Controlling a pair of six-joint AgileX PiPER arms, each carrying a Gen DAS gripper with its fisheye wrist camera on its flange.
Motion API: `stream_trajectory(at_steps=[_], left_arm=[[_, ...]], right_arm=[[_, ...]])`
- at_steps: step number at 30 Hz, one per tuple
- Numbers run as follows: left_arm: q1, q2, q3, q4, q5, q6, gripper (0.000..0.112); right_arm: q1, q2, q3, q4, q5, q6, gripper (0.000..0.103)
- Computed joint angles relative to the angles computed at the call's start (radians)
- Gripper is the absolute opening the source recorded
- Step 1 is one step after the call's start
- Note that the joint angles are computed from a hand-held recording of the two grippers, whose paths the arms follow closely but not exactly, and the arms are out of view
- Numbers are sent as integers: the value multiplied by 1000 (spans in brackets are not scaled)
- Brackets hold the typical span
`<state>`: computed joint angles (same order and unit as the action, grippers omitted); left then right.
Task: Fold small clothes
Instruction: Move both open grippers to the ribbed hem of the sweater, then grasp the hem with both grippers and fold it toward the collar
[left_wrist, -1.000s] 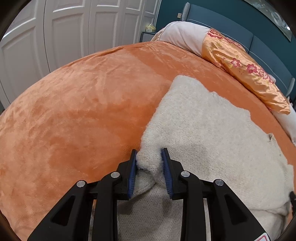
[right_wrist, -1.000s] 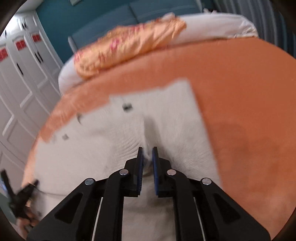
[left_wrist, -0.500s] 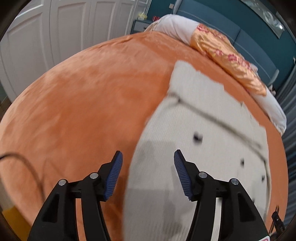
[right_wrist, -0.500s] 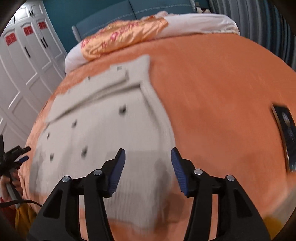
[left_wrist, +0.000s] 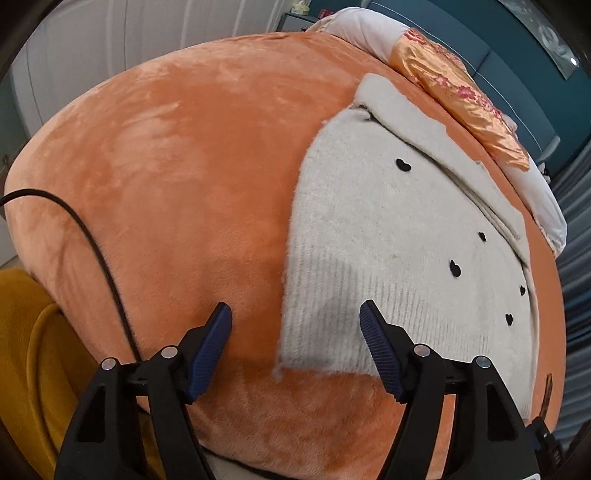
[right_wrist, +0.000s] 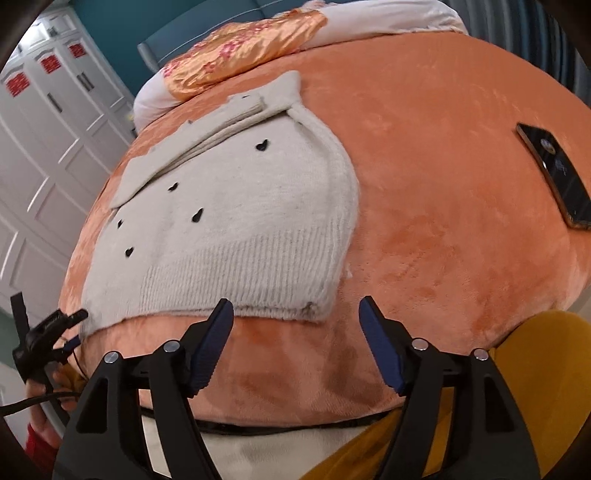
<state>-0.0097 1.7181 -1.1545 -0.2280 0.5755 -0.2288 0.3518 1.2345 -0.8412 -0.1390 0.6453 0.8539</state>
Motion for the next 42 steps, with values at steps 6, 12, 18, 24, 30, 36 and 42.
stream_trajectory(at_steps=[6, 12, 18, 24, 30, 36, 42], left_arm=[[-34, 26, -24, 64, -7, -28, 69], [-56, 49, -55, 112, 6, -65, 72], [-67, 67, -83, 137, 19, -88, 72], [-78, 92, -113, 160, 30, -101, 77], [-60, 115, -150, 98, 46, -52, 75], [12, 155, -242, -168, 163, 200, 9], [66, 25, -203, -310, 207, 331, 6]], right_arm=[[-67, 42, 32, 140, -74, -79, 70], [-50, 83, 23, 92, -112, -22, 70], [-20, 98, 18, 15, -130, 51, 70], [2, 117, 6, -69, -133, 130, 70], [3, 133, 1, -116, -145, 178, 70], [-33, 145, -6, -31, -168, 70, 44], [-34, 43, -18, -35, -137, 19, 5]])
